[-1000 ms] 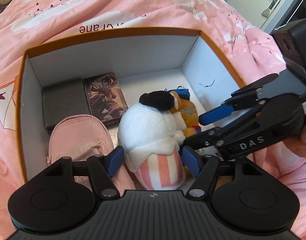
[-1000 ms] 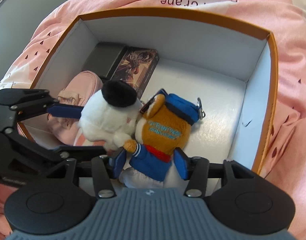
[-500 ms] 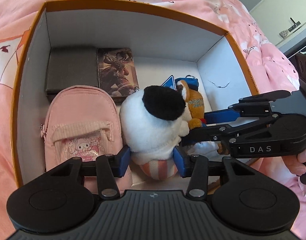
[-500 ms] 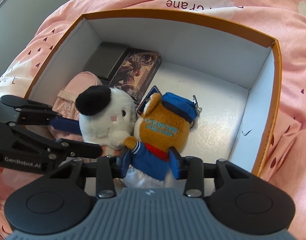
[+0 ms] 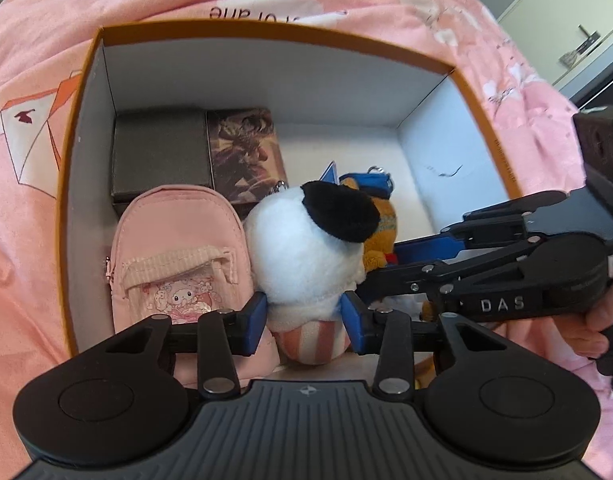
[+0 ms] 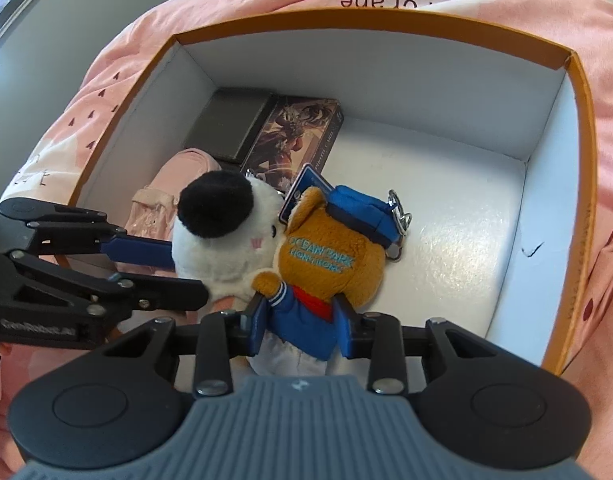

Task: Organize objects
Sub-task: 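Lower both plush toys into the box beside the pink bag, then open both grippers and withdraw them from the box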

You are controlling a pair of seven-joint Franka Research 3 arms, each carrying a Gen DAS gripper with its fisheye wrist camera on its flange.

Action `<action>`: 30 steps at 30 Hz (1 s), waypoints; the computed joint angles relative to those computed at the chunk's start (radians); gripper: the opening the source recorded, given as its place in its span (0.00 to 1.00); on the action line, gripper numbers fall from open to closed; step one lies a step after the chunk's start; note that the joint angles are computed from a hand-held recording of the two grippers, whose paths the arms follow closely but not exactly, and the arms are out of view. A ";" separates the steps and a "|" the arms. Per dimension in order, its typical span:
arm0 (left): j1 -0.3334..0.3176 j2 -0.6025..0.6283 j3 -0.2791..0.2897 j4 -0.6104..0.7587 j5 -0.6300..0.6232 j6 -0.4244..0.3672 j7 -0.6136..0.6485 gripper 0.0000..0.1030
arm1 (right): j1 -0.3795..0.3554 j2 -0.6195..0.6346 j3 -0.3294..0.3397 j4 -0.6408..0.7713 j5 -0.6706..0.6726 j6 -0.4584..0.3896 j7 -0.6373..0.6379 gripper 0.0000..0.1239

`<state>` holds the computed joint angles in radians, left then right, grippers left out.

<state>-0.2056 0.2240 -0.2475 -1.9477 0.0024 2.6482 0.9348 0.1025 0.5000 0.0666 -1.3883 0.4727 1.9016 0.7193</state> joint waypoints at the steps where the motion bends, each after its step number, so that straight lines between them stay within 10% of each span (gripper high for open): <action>1: -0.007 0.005 0.005 0.007 0.018 -0.007 -0.011 0.45 | 0.005 -0.013 -0.001 -0.024 -0.007 0.022 -0.011 0.30; 18: -0.032 -0.127 0.026 -0.168 0.131 0.221 -0.150 0.68 | 0.013 -0.160 -0.002 -0.232 0.037 0.224 -0.120 0.52; 25: -0.072 -0.198 0.063 -0.208 0.631 0.293 -0.590 0.75 | -0.009 -0.297 0.002 -0.392 0.186 0.372 -0.260 0.60; 30: -0.081 -0.242 0.010 -0.190 1.005 0.143 -0.903 0.76 | -0.011 -0.433 -0.018 -0.555 0.363 0.486 -0.445 0.69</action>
<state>-0.2866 -0.0175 -0.2378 -2.1377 1.0070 2.7911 0.0316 0.0919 0.0668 0.0490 -1.9436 0.8361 2.3878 0.2744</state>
